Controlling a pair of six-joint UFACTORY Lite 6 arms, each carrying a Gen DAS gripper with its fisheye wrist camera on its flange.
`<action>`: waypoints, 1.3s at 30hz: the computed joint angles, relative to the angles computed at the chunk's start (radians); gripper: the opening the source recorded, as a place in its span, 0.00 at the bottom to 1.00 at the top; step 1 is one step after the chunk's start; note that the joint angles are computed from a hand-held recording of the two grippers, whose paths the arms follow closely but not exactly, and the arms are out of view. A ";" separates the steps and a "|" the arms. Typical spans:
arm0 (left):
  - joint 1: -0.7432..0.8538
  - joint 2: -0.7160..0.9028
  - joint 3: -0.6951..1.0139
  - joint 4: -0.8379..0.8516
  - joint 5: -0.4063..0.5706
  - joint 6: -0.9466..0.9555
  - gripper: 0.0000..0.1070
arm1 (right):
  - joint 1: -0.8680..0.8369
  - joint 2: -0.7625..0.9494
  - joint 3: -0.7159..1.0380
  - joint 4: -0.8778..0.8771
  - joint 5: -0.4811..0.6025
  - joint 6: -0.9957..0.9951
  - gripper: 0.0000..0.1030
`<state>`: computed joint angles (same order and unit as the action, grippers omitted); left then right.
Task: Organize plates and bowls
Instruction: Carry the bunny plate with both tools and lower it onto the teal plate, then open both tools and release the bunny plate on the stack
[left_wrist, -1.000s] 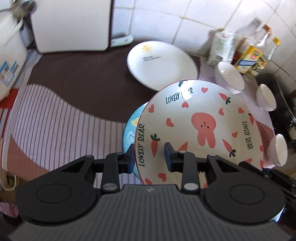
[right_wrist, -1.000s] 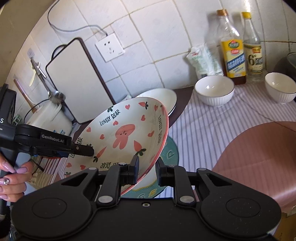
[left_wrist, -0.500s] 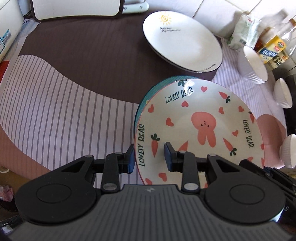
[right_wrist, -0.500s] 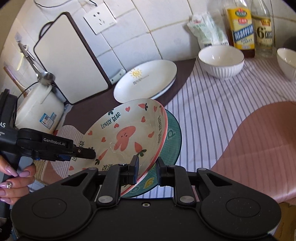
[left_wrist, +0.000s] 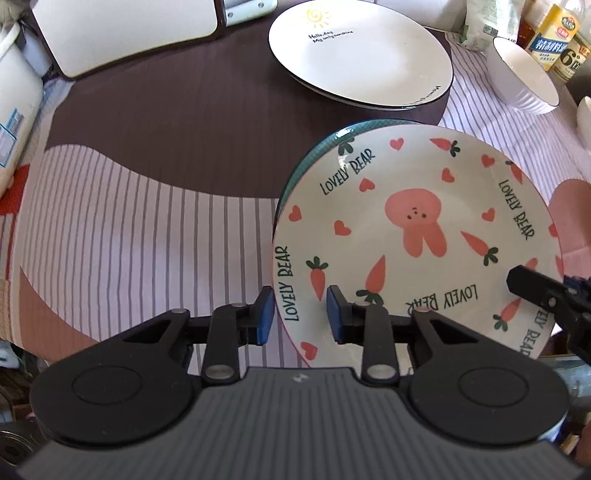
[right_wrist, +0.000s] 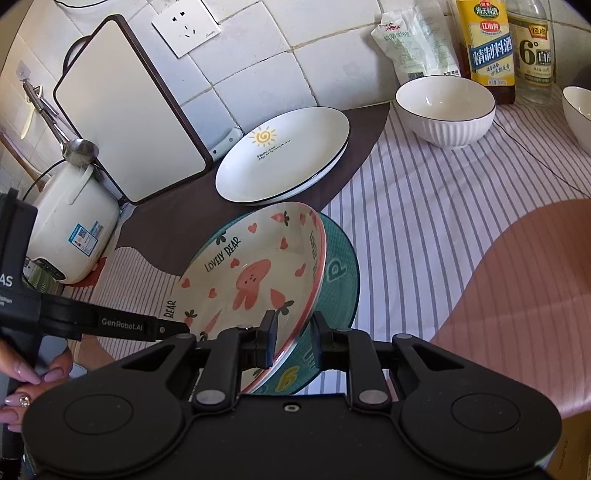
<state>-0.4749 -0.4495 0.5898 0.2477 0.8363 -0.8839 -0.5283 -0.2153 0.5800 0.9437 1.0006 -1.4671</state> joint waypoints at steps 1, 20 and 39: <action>-0.020 0.006 0.003 0.022 0.009 -0.030 0.25 | 0.017 0.000 0.000 -0.008 -0.021 0.007 0.22; -0.026 -0.026 0.008 0.054 0.035 -0.067 0.16 | 0.189 -0.214 -0.114 -0.129 -0.214 0.036 0.30; 0.024 -0.218 0.024 0.017 0.085 -0.026 0.15 | 0.361 -0.370 -0.202 -0.273 -0.400 0.159 0.34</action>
